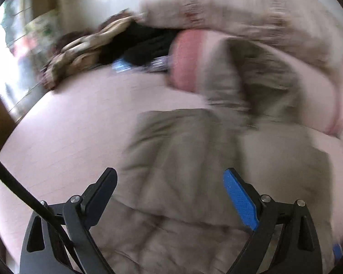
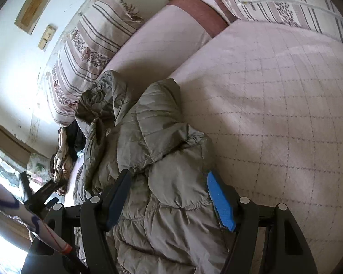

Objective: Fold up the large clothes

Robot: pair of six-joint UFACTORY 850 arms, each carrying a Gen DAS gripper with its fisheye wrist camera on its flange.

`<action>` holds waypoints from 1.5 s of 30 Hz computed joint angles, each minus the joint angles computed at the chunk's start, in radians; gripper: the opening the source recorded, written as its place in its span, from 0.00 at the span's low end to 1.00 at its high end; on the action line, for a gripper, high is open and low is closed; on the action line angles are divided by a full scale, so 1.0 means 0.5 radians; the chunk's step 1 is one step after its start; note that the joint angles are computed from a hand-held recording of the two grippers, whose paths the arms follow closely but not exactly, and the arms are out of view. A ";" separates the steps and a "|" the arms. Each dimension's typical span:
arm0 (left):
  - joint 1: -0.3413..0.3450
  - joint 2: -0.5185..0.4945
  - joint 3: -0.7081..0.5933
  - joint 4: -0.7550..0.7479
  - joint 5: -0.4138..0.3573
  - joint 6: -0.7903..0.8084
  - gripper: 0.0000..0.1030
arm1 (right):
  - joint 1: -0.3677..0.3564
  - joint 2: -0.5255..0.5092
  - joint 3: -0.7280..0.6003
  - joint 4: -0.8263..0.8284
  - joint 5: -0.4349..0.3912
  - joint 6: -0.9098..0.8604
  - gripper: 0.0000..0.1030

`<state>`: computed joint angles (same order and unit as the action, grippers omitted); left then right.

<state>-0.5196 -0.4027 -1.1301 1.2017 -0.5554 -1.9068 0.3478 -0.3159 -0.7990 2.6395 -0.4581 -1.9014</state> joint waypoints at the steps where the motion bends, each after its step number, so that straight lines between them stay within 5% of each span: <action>1: -0.046 -0.009 -0.011 0.064 0.018 0.005 0.91 | 0.001 -0.004 -0.002 0.007 0.002 0.004 0.72; 5: -0.245 -0.128 -0.136 0.212 0.004 0.216 0.91 | 0.018 -0.014 -0.018 0.083 0.061 -0.076 0.72; 11: -0.421 -0.467 -0.503 0.225 -0.321 0.608 0.91 | 0.011 -0.012 -0.018 0.045 0.056 -0.053 0.72; 14: -0.437 -0.654 -0.701 0.227 -0.657 0.714 0.92 | -0.003 -0.016 -0.019 0.012 0.040 -0.024 0.72; 21: -0.238 -0.672 -0.747 -0.086 -0.911 0.599 0.92 | -0.032 -0.043 -0.031 -0.120 0.011 0.109 0.72; 24: -0.102 -0.550 -0.580 -0.240 -0.767 0.505 0.92 | -0.037 -0.057 -0.043 -0.170 0.015 0.155 0.72; 28: 0.052 -0.242 -0.201 -0.315 -0.227 0.307 0.92 | -0.026 -0.061 -0.048 -0.168 0.041 0.152 0.72; 31: 0.058 -0.062 -0.003 -0.027 0.081 0.020 0.92 | -0.022 -0.064 -0.051 -0.156 0.055 0.153 0.72; 34: -0.063 -0.039 0.009 0.188 0.025 -0.001 0.92 | -0.018 -0.076 -0.061 -0.154 0.072 0.160 0.72; 39: -0.320 -0.302 -0.285 0.372 -0.274 0.360 0.92 | 0.002 -0.101 -0.087 -0.153 0.128 0.150 0.72; 45: -0.347 -0.703 -0.782 0.155 -0.490 0.862 0.92 | -0.014 -0.112 -0.094 -0.208 0.117 0.229 0.72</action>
